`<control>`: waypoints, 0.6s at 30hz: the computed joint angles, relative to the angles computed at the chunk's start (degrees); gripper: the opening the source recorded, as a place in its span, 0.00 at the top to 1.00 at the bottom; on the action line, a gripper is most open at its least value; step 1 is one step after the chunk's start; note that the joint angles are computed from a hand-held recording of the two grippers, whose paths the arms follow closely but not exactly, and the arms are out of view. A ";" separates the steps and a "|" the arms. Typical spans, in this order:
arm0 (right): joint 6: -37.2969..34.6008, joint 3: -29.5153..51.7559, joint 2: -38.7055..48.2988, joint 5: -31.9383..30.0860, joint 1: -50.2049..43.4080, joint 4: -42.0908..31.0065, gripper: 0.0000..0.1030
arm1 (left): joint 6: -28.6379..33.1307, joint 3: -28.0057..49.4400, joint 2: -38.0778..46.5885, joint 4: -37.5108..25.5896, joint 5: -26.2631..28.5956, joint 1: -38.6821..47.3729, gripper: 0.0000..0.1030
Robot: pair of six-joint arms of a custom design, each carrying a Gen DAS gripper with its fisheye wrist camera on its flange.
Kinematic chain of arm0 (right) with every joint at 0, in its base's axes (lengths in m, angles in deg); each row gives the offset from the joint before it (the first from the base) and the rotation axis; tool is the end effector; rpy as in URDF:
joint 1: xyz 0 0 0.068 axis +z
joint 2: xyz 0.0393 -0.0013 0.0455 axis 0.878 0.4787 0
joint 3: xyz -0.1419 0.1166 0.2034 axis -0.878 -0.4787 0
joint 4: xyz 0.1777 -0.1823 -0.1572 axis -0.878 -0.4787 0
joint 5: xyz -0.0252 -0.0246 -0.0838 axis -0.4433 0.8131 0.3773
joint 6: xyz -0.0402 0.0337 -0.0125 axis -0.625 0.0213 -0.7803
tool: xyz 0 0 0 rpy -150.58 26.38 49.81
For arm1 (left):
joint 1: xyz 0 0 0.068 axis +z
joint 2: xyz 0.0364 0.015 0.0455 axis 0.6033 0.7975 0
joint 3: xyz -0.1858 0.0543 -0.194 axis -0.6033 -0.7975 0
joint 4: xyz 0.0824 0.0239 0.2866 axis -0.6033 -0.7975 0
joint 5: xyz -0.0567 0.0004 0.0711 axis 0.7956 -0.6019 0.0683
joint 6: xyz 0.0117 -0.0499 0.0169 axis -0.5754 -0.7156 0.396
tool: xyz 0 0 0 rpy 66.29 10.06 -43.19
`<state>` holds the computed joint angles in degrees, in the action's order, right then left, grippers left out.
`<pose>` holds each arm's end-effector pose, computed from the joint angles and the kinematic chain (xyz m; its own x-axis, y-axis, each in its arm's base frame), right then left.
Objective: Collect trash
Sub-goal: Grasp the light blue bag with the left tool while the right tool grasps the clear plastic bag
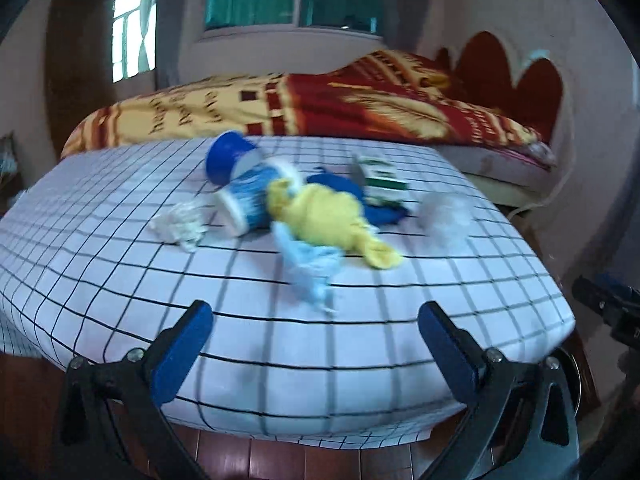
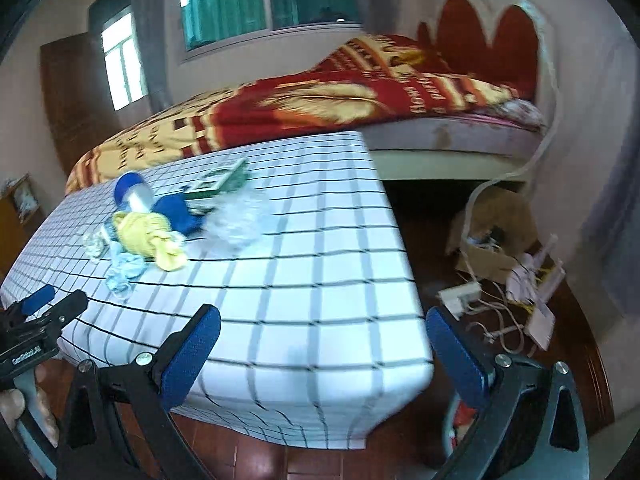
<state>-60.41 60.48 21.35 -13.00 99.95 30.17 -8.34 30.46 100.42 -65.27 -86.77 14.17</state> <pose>0.2448 0.1798 0.3245 -0.6412 -0.0601 -0.7650 -0.1672 0.9839 0.0628 0.2161 -0.0781 0.3056 -0.6082 -0.1503 -0.7794 -0.1262 0.9877 -0.0919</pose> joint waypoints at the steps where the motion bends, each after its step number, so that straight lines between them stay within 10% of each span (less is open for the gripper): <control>1: 0.03 1.11 1.57 0.12 0.52 0.22 0.00 | 0.45 -0.12 0.43 0.59 1.40 1.86 0.04; 16: -4.73 24.53 30.09 -5.36 0.32 2.45 0.04 | 4.01 1.99 12.40 8.02 10.98 11.07 0.27; 18: -4.99 28.37 33.74 -6.49 -0.17 0.96 0.18 | 4.21 2.12 12.89 7.91 11.59 11.26 0.34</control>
<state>-65.40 88.86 55.09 -19.50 99.78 31.13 -4.13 32.58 113.31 -57.36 -75.18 25.43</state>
